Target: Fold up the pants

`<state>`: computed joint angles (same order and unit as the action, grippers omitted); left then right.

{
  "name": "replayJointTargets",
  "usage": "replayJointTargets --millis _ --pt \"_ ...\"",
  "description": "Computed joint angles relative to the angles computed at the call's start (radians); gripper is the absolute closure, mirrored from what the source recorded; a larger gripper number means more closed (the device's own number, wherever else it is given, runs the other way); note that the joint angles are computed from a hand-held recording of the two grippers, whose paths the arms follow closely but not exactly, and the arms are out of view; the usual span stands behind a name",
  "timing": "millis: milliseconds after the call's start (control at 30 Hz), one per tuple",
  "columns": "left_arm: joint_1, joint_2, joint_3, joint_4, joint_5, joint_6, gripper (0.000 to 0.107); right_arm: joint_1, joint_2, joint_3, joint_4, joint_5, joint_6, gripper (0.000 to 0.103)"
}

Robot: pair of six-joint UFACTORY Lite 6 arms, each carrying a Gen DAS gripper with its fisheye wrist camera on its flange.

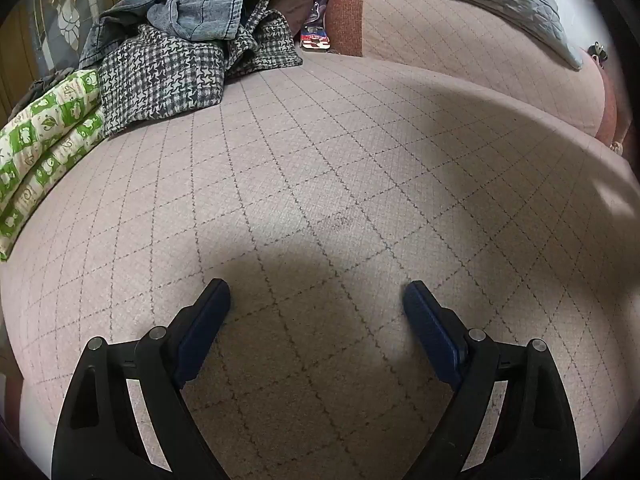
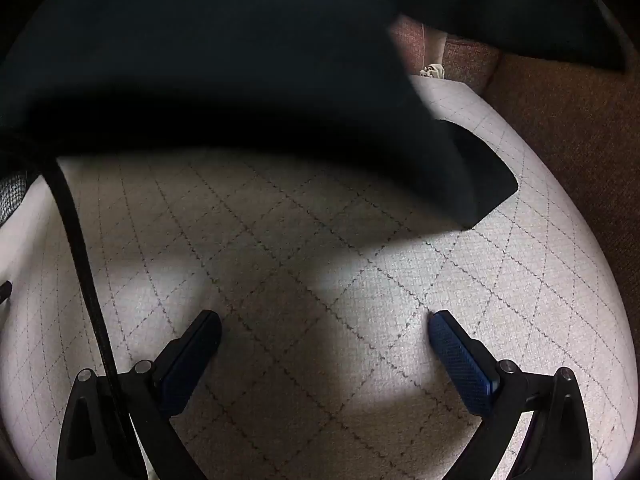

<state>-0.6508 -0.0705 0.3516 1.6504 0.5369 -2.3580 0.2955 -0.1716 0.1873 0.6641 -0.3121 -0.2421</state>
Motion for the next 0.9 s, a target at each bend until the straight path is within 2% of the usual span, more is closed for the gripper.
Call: replayJointTargets --millis 200,400,467,600,667,767,833,900 --pt "-0.007 -0.009 -0.008 -0.007 0.007 0.003 0.017 -0.003 -0.01 0.001 0.016 0.013 -0.019 0.0" --pt "0.019 -0.013 -0.021 0.049 0.009 -0.03 0.017 0.04 -0.04 -0.009 0.148 0.014 -0.118 0.0" --pt "0.018 -0.011 -0.015 0.027 -0.002 -0.01 0.017 0.005 -0.037 -0.012 0.072 0.02 -0.07 0.0" --pt "0.029 -0.02 -0.012 0.003 -0.021 0.022 0.017 0.001 -0.043 -0.018 0.062 0.022 -0.066 0.0" --pt "0.022 -0.012 -0.011 0.024 0.0 0.001 0.017 0.006 -0.037 -0.015 0.08 0.018 -0.082 0.0" --pt "0.012 -0.012 -0.005 -0.017 -0.002 0.035 0.017 0.011 -0.029 -0.015 0.072 0.011 -0.066 0.0" --pt "-0.041 0.019 0.025 -0.094 0.039 0.079 0.017 0.049 -0.008 0.003 0.181 -0.007 -0.152 0.0" --pt "-0.046 -0.01 0.03 -0.174 0.03 0.175 0.017 0.036 -0.018 0.009 0.186 0.019 -0.174 0.0"
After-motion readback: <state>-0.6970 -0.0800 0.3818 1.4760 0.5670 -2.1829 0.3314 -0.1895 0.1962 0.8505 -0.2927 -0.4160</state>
